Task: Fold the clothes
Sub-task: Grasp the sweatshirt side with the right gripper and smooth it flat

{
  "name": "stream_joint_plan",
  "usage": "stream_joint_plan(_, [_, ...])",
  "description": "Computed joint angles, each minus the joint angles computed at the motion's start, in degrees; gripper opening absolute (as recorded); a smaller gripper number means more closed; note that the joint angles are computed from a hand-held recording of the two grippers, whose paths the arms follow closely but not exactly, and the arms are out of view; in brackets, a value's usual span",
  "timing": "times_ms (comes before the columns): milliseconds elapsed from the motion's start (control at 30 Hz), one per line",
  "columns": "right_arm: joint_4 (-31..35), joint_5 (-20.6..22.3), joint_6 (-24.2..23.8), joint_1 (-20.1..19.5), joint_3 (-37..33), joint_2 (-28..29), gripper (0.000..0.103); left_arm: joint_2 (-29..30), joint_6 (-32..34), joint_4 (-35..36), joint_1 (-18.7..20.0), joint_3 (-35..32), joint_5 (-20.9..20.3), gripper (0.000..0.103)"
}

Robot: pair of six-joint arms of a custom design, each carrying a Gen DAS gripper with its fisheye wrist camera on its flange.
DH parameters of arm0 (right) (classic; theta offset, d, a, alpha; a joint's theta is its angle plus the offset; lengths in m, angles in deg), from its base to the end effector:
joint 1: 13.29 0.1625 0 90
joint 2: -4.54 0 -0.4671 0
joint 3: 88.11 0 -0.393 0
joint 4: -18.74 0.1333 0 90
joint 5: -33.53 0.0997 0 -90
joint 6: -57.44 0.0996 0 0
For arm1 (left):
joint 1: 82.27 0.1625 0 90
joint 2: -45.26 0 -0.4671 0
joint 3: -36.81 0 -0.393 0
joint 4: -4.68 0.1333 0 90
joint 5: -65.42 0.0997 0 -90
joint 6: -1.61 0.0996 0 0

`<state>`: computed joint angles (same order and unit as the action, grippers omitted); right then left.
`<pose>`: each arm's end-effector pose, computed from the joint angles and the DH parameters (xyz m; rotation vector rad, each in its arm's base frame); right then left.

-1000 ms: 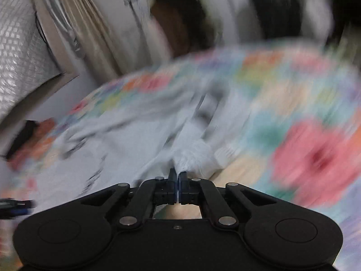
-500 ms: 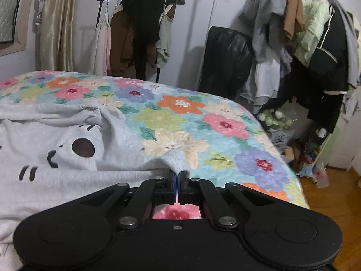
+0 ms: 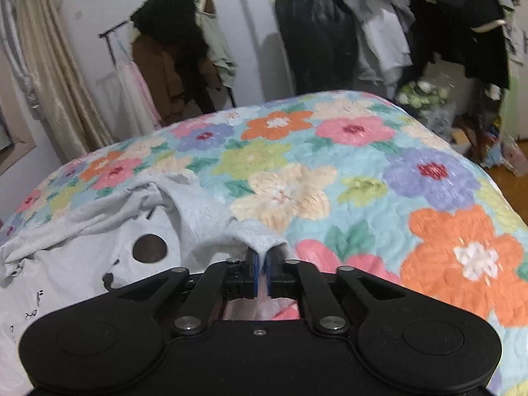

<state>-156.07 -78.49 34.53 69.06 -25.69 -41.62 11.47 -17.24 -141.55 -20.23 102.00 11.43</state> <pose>-0.0145 -0.8287 0.4484 0.0029 -2.1742 1.3065 -0.2281 -0.8389 0.1863 0.0211 2.6087 -0.8617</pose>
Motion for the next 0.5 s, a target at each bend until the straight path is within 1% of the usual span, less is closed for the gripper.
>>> stream_joint_plan(33, [1.15,-1.16,2.38,0.26,0.19,-0.29,0.017,0.0,-0.04,-0.12,-0.04,0.04,0.2,0.068])
stream_joint_plan(67, [2.39,-1.3,7.16,0.14,2.02,-1.59,0.035,-0.04,-0.09,-0.11,-0.2,0.13,0.94,0.068])
stream_joint_plan(100, [4.3,-0.81,13.16,-0.02,3.79,-3.05,0.055,-0.1,-0.1,-0.04,-0.42,0.22,2.01,0.068])
stream_joint_plan(133, [5.06,2.08,19.16,-0.98,7.23,-5.14,0.06,-0.27,-0.08,-0.32,-0.68,0.52,3.24,0.068])
stream_joint_plan(167, [5.87,5.93,25.16,-2.15,10.63,-7.32,0.06,-0.55,0.23,-1.14,-0.91,1.06,3.9,0.068])
stream_joint_plan(200, [7.47,11.63,30.77,-3.42,13.47,-9.14,0.059,-0.88,0.66,-2.09,-0.93,1.57,3.6,0.068])
stream_joint_plan(233, [8.95,14.96,33.97,-3.96,15.06,-9.98,0.059,-1.17,0.98,-3.02,-0.87,1.94,2.73,0.068])
stream_joint_plan(267, [10.03,17.35,35.74,-4.38,16.55,-10.62,0.059,-1.36,1.09,-3.66,-0.77,2.16,1.87,0.068])
stream_joint_plan(300, [11.58,17.33,35.1,-4.35,16.79,-10.71,0.059,-1.41,0.99,-3.91,-0.65,2.16,1.1,0.068])
stream_joint_plan(333, [13.19,16.0,34.5,-3.95,16.77,-10.61,0.059,-1.3,0.88,-3.77,-0.52,1.98,0.46,0.068])
stream_joint_plan(367, [15.12,13.79,32.9,-3.23,15.73,-10.03,0.059,-1.19,0.82,-3.56,-0.42,1.82,0.09,0.068])
stream_joint_plan(433, [16.2,12.66,30.32,-2.65,14.28,-8.89,0.059,-0.99,0.68,-3.28,-0.22,1.73,-0.4,0.067])
stream_joint_plan(467, [16.48,12.3,29.25,-2.47,13.65,-8.29,0.06,-0.76,1.07,-3.75,-0.14,1.66,-0.05,0.068])
stream_joint_plan(500, [16.8,11.91,28.18,-2.29,13.0,-7.69,0.06,-0.09,2.27,-4.78,-0.23,1.29,2.11,0.068])
